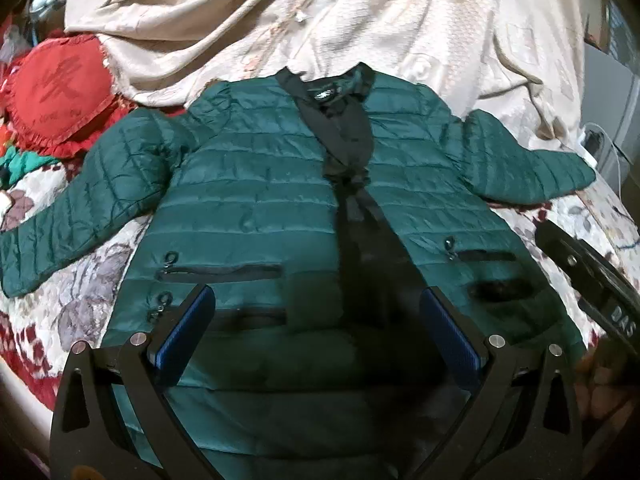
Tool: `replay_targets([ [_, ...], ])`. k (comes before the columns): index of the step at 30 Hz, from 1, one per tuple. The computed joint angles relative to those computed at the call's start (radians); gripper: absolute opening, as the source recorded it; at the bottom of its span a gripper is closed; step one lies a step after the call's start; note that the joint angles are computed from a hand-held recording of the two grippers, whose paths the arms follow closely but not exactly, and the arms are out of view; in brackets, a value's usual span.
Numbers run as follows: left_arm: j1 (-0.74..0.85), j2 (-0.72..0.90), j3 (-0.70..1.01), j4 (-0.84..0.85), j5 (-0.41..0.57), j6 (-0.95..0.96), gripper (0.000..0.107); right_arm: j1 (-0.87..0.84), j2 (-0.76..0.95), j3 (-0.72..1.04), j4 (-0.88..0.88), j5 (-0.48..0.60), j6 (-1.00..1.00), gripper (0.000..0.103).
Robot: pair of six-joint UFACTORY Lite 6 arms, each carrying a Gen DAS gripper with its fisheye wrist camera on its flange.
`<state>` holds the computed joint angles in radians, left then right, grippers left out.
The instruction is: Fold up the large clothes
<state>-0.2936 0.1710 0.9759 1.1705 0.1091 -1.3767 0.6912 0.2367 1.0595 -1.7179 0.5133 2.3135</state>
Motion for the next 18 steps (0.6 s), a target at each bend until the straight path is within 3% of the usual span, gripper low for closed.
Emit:
replay_targets([
  [7, 0.020, 0.008, 0.011, 0.014, 0.013, -0.026, 0.103, 0.018, -0.006, -0.005, -0.085, -0.023, 0.010, 0.103],
  [13, 0.015, -0.012, -0.006, 0.046, 0.020, -0.059, 0.103, 0.028, 0.016, 0.033, 0.028, -0.015, -0.125, 0.103],
  [18, -0.014, -0.040, -0.037, 0.258, 0.038, -0.255, 0.103, 0.035, 0.033, 0.055, 0.101, -0.017, -0.201, 0.103],
])
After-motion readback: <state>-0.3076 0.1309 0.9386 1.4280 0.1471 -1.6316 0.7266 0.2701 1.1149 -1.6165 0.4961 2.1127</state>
